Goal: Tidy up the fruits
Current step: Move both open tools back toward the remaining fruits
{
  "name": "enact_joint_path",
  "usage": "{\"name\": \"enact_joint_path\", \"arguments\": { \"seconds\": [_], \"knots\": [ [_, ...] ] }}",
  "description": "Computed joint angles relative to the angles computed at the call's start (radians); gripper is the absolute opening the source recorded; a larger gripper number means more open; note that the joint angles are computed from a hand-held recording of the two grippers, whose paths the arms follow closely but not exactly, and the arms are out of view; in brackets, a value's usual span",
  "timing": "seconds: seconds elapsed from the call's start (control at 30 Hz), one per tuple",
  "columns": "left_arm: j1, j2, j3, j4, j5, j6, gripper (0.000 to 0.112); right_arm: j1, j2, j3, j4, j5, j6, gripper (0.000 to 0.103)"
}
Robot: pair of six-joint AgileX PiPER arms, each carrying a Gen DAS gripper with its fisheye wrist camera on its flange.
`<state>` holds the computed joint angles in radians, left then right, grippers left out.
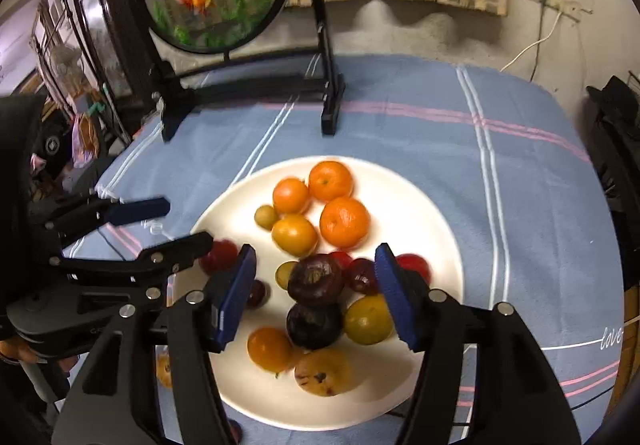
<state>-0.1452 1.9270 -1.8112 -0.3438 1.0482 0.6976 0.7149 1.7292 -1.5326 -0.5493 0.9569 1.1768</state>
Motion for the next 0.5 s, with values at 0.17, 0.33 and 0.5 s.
{"name": "enact_joint_path", "arguments": {
  "seconds": [0.17,0.33,0.5],
  "knots": [
    [0.03,-0.022,-0.014,-0.031,0.024,-0.004,0.057,0.032,-0.048,-0.009,-0.034,0.059,0.008,0.062],
    [0.048,-0.092,0.031,-0.057,0.016,0.024,0.063,0.102,-0.087,-0.021,-0.084,0.126,0.054,0.064],
    [0.128,-0.15,0.082,-0.084,0.021,0.042,0.069,0.215,-0.116,0.011,-0.104,0.165,0.119,0.064]
  ]
}}
